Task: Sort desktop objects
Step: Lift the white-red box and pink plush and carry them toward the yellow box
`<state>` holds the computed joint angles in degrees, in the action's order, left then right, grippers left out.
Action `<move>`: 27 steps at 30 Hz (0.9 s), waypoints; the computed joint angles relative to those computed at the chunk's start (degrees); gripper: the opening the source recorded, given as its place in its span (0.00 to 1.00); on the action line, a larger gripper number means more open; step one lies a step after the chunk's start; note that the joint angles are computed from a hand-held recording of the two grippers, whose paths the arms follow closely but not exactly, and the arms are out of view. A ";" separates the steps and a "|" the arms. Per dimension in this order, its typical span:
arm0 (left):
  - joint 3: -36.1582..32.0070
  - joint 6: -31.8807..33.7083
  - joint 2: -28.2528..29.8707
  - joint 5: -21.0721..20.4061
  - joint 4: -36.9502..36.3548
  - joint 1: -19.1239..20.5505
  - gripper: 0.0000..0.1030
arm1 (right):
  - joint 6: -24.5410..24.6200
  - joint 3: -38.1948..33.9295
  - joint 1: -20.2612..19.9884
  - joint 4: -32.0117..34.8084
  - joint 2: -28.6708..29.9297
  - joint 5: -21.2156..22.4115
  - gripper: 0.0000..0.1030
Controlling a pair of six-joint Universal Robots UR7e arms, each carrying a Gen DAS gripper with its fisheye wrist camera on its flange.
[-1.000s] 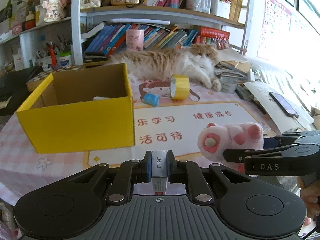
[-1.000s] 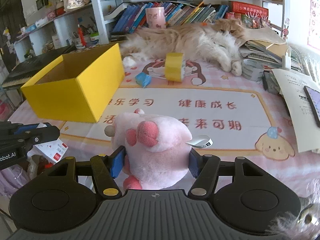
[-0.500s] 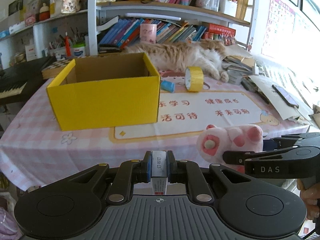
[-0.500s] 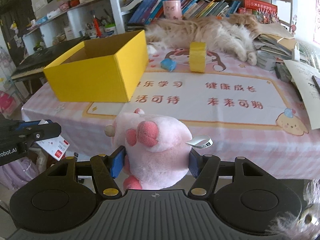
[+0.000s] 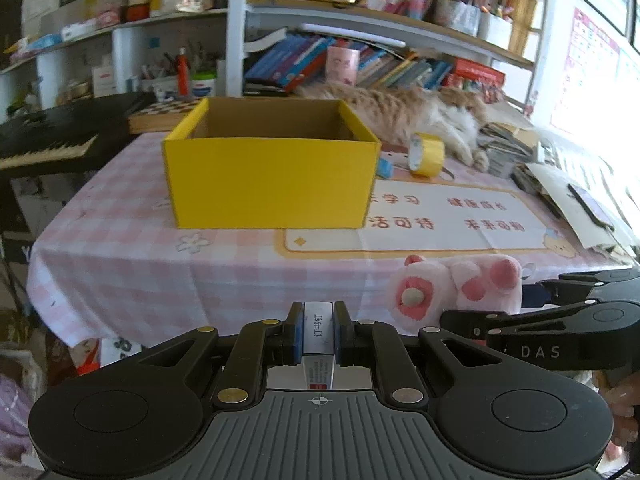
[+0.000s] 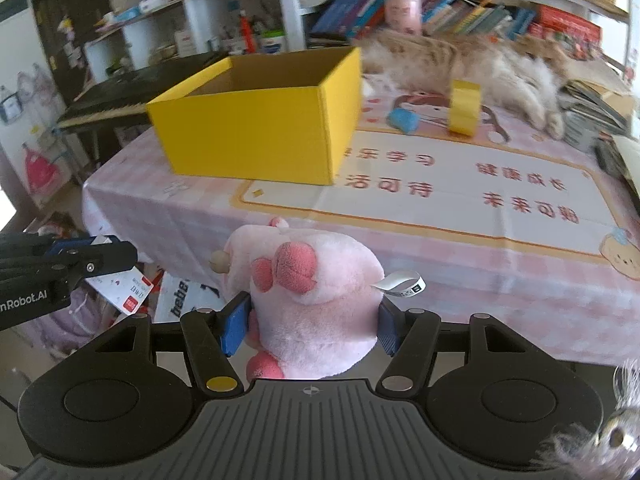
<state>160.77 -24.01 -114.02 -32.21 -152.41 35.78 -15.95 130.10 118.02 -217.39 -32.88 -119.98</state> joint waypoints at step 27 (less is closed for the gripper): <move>-4.94 23.02 13.54 6.33 -34.41 5.66 0.13 | -5.36 -10.22 2.57 3.63 0.95 7.75 0.58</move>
